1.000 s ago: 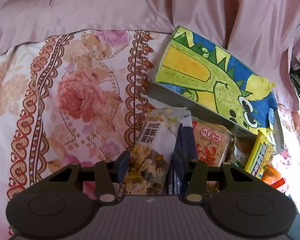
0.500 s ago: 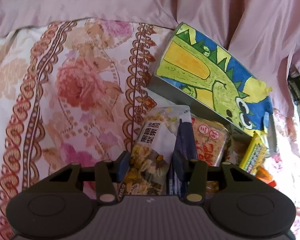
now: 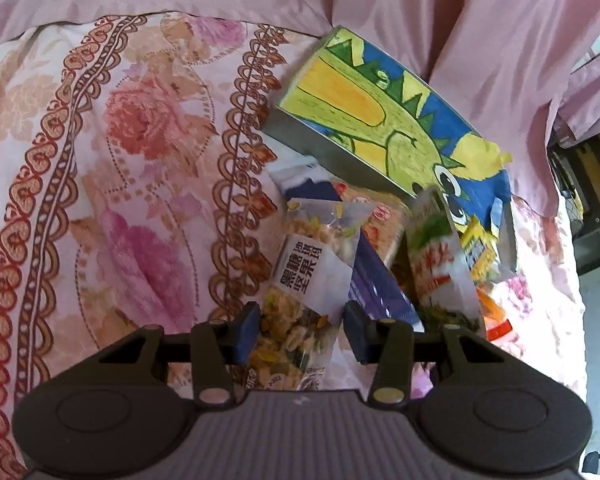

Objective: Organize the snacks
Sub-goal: 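Lift the nut-bar packet with the left tool while the right tool lifts the white pouch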

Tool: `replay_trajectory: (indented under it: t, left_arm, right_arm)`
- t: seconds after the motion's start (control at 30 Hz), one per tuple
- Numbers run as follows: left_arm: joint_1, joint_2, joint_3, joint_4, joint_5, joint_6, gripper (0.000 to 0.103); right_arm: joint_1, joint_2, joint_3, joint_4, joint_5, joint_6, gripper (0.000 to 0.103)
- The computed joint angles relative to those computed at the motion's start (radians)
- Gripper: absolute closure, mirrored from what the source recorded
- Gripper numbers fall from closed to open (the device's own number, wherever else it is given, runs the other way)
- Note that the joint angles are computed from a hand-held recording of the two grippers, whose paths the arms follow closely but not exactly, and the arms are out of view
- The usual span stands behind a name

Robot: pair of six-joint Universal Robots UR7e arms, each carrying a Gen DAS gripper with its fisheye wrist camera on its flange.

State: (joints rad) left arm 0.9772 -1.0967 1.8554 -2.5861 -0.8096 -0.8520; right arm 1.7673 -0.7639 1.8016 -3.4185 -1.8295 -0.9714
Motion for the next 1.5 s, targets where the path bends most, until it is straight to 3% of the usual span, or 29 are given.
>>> replay_trajectory:
  t: [0.1,0.3,0.5,0.67,0.9,1.0,1.07,1.27,1.5]
  left_arm:
    - [-0.002,0.005,-0.004,0.011,0.004,-0.004,0.055]
    - [0.007,0.008,-0.001,-0.009,-0.009,-0.015,0.055]
    - [0.014,0.011,-0.004,-0.011,-0.023,-0.01,0.053]
    - [0.041,0.017,-0.041,0.086,-0.095,-0.047,0.052]
    - [0.038,0.013,-0.032,0.083,-0.06,-0.067,0.061]
    - [0.031,0.012,-0.03,0.088,-0.042,-0.071,0.061]
    - [0.025,0.01,-0.028,0.09,-0.03,-0.072,0.062]
    - [-0.002,-0.01,-0.011,0.083,-0.015,-0.08,0.062]
    - [-0.035,-0.029,0.038,-0.076,0.024,-0.013,0.062]
  right_arm:
    - [-0.007,0.028,-0.025,-0.024,-0.002,0.012,0.052]
    - [-0.016,0.099,-0.067,-0.096,0.022,-0.089,0.052]
    - [-0.018,0.145,-0.129,-0.066,0.023,-0.07,0.053]
    - [-0.021,0.152,-0.15,-0.019,0.027,-0.041,0.065]
    - [-0.027,0.154,-0.17,0.042,0.056,-0.018,0.063]
    - [-0.028,0.155,-0.176,0.048,0.063,-0.01,0.069]
    - [-0.028,0.152,-0.171,0.046,0.07,-0.022,0.079]
    - [-0.022,0.143,-0.141,-0.015,0.057,-0.086,0.091]
    - [-0.023,0.092,-0.078,-0.059,0.086,-0.153,0.093]
